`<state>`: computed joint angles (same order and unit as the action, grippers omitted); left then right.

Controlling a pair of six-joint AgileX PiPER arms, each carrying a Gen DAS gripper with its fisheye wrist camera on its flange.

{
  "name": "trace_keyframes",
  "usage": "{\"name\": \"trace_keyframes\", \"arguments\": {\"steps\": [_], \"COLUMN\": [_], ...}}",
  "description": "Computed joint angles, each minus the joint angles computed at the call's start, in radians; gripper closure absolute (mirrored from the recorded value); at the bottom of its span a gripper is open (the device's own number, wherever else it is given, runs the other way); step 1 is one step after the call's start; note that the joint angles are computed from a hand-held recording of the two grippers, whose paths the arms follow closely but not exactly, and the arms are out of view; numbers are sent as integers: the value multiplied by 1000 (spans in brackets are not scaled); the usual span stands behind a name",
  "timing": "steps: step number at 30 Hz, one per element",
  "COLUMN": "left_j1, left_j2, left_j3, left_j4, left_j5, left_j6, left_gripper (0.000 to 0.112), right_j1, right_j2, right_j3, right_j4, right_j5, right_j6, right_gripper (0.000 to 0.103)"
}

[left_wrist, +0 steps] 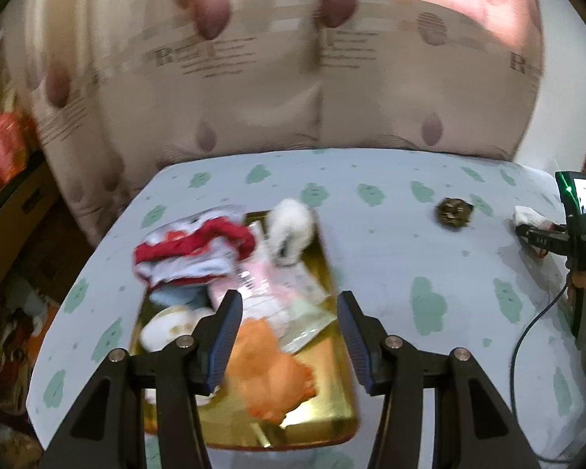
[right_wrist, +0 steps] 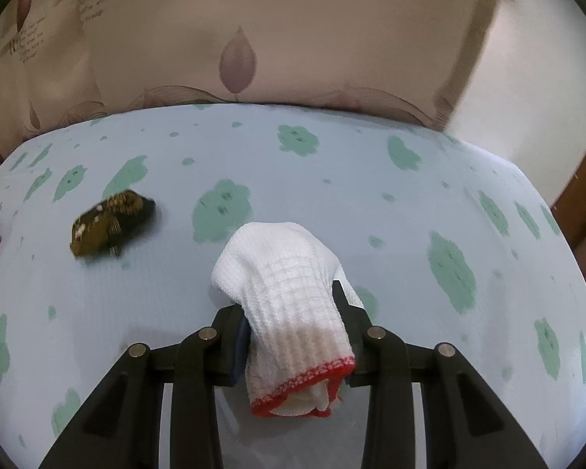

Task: Organize soft objects
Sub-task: 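Move the right gripper to the white knit glove and grasp it, then grasp the brown-gold knit item with the left gripper while the right gripper holds the glove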

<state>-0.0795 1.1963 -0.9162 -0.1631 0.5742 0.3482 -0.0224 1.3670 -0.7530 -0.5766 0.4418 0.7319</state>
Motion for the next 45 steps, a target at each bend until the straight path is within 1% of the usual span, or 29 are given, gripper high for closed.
{"name": "trace_keyframes", "arguments": {"steps": [2, 4, 6, 9, 13, 15, 19, 22, 24, 27, 29, 32, 35, 36, 38, 39, 42, 43, 44, 45], "left_j1": [-46, -89, -124, -180, -271, -307, -360, -403, -420, -452, -467, -487, -499, -503, -507, -512, -515, -518, -525, -529], "left_j2": [17, 45, 76, 130, 226, 281, 440, 559, 614, 730, 800, 916, 1005, 1036, 1076, 1106, 1139, 1136, 1112, 1102], "left_j3": [-15, -43, -74, -129, -234, -291, -453, -583, -648, -788, -877, -1039, -1165, -1212, -1259, -1300, -1312, -1297, -1242, -1219], "left_j4": [16, 29, 13, 11, 33, 16, -42, -49, -54, -70, -65, -37, -14, 4, 17, 36, 62, 73, 95, 104], "left_j5": [-2, 7, 19, 39, 74, 91, 165, 212, 230, 265, 292, 360, 404, 430, 447, 469, 465, 451, 399, 382], "left_j6": [-18, -47, -50, -71, -128, -142, -187, -261, -297, -326, -345, -409, -446, -459, -470, -483, -503, -507, -503, -493], "left_gripper": [61, 61, 61, 61, 61, 61, 61, 61, 61, 60, 60, 60, 60, 60, 60, 60, 60, 60, 60, 60], "right_j1": [-14, -41, -64, -91, -18, -16, -57, -51, -50, -69, -81, -96, -105, -110, -117, -118, -111, -107, -107, -107], "right_j2": [-48, -95, -126, -138, -107, -104, -109, -105, -106, -115, -115, -115, -116, -116, -116, -116, -114, -113, -113, -113], "right_j3": [43, 80, 108, 121, 105, 108, 112, 111, 113, 117, 117, 119, 120, 121, 122, 121, 120, 119, 119, 119], "right_j4": [-2, 27, 38, 84, -61, -76, -2, -9, -12, 40, 73, 110, 135, 148, 172, 180, 171, 165, 166, 167], "right_j5": [7, 11, 9, -5, 50, 50, 16, 19, 19, 5, -7, -20, -28, -32, -39, -40, -38, -36, -37, -36], "right_j6": [-5, -48, -72, -123, 14, 25, -55, -50, -47, -99, -134, -173, -200, -213, -237, -244, -234, -226, -227, -227], "right_gripper": [70, 70, 70, 70, 69, 69, 68, 66, 66, 65, 64, 64, 63, 63, 62, 62, 61, 61, 61, 61]}}
